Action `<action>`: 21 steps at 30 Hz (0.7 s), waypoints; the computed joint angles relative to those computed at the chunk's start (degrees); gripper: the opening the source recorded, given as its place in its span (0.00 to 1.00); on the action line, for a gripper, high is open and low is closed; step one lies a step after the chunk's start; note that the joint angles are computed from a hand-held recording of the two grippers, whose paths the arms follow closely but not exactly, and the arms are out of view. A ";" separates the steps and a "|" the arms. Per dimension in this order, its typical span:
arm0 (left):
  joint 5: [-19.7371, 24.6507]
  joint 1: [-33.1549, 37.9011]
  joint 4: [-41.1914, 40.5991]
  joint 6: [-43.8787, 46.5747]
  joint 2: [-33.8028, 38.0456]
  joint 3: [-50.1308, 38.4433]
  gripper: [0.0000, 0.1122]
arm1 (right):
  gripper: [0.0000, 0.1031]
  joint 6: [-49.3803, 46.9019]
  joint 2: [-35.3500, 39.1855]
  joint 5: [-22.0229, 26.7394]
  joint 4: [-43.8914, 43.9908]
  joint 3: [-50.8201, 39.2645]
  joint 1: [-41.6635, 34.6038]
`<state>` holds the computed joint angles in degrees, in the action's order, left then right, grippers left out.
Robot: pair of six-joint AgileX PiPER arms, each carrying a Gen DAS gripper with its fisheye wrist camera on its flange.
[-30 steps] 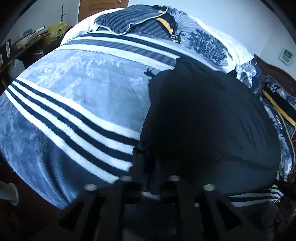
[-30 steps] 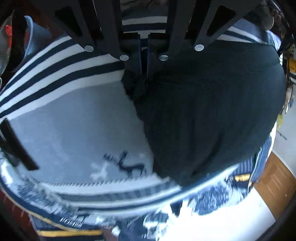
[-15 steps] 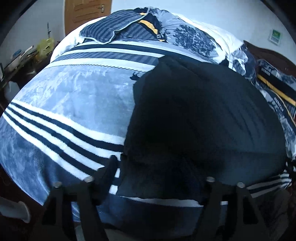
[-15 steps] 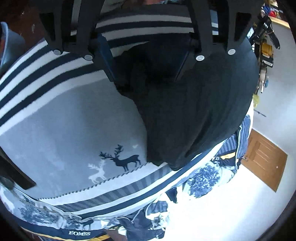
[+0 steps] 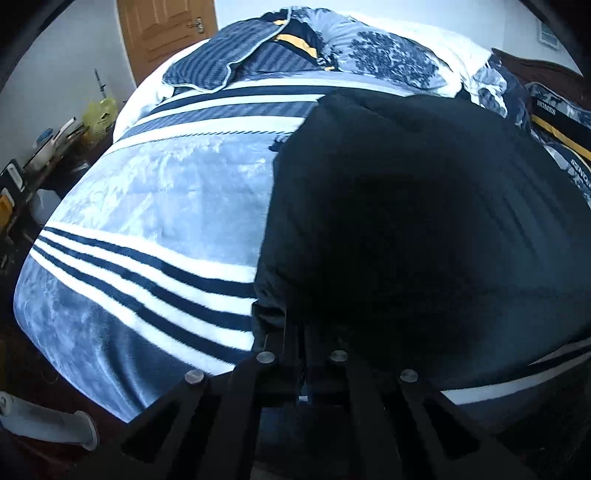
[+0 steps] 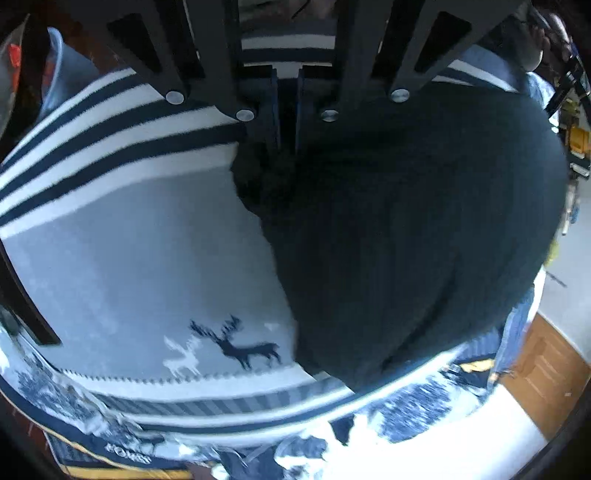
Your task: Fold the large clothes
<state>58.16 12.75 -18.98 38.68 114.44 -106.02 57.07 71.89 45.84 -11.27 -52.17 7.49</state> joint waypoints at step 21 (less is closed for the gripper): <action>-17.51 -0.91 -5.76 11.30 -10.88 17.15 0.58 | 0.72 7.68 -10.96 -9.59 -1.36 7.91 -3.17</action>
